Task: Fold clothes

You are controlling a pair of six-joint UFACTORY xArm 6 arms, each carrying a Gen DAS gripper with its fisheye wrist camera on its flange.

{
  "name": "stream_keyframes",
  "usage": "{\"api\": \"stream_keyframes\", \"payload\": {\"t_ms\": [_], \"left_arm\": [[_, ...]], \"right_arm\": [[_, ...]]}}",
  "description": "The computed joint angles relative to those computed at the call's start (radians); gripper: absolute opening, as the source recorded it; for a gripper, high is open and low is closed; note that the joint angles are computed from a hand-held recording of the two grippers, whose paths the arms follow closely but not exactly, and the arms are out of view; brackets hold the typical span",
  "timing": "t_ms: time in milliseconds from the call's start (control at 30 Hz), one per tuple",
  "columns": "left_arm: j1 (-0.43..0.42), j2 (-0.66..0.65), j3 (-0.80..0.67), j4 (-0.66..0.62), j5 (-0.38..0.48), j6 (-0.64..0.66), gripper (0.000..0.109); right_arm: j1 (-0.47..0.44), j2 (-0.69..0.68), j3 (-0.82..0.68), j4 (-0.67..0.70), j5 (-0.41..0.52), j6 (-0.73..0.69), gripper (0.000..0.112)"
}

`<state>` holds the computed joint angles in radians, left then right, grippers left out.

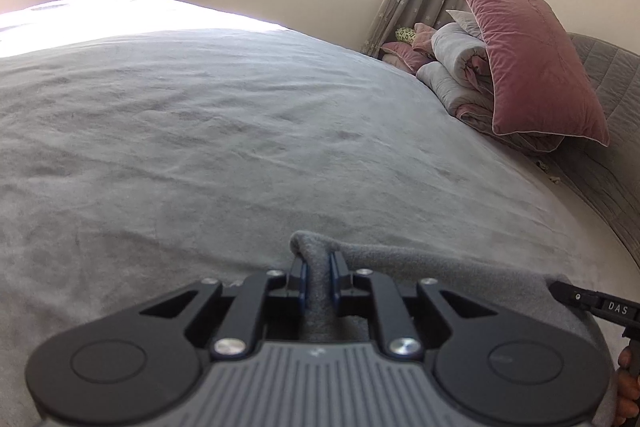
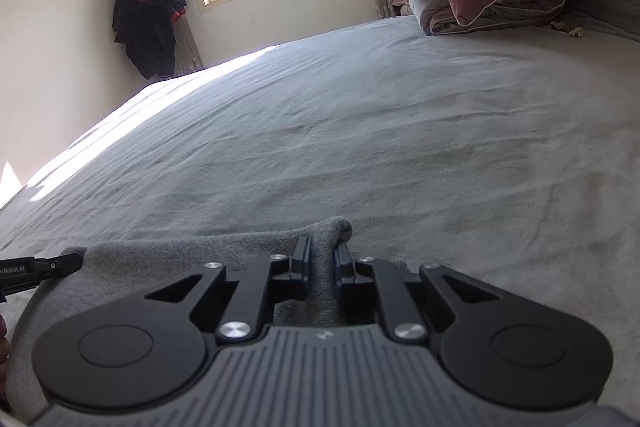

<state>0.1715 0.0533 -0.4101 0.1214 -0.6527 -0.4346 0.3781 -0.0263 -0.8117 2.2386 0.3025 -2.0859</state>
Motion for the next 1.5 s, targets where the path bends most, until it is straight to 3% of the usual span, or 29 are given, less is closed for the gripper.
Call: {"api": "stream_keyframes", "payload": {"t_ms": [67, 167, 267, 400, 533, 667, 867, 967, 1067, 1267, 1400, 1500], "left_arm": [[-0.033, -0.050, 0.021, -0.092, 0.024, 0.054, 0.021], [-0.099, -0.111, 0.048, -0.256, 0.013, 0.161, 0.027], [-0.131, -0.148, 0.048, -0.275, 0.036, 0.180, 0.029], [-0.216, -0.116, 0.010, -0.353, 0.044, 0.288, 0.030], [-0.252, -0.045, -0.026, -0.435, 0.045, 0.358, 0.031], [-0.179, -0.015, 0.013, -0.303, -0.016, 0.288, 0.030], [-0.143, -0.157, 0.082, -0.228, 0.055, 0.237, 0.037], [-0.134, -0.219, 0.124, -0.119, 0.052, 0.164, 0.037], [-0.153, -0.274, 0.164, -0.056, 0.072, 0.171, 0.039], [-0.147, -0.333, 0.241, -0.048, 0.125, 0.205, 0.041], [-0.045, -0.336, 0.298, 0.112, 0.044, 0.113, 0.042], [-0.082, -0.400, 0.314, 0.019, 0.112, 0.171, 0.047]], "right_arm": [[-0.003, -0.016, 0.004, 0.024, -0.008, -0.026, 0.024], [-0.006, -0.044, 0.013, 0.126, -0.014, -0.137, 0.024], [0.013, -0.055, 0.005, 0.219, -0.027, -0.257, 0.025], [0.076, -0.023, -0.046, 0.402, -0.093, -0.524, 0.029], [0.094, 0.026, -0.083, 0.500, -0.133, -0.663, 0.029], [0.053, 0.031, -0.062, 0.401, -0.110, -0.548, 0.029], [0.012, -0.042, -0.006, 0.280, -0.112, -0.394, 0.033], [0.032, -0.131, 0.070, 0.194, -0.085, -0.321, 0.033], [0.071, -0.203, 0.141, 0.061, -0.070, -0.220, 0.033], [0.095, -0.272, 0.243, -0.075, -0.073, -0.151, 0.033], [0.028, -0.288, 0.296, -0.157, 0.010, -0.026, 0.039], [0.041, -0.296, 0.285, -0.242, -0.019, 0.096, 0.039]]}}
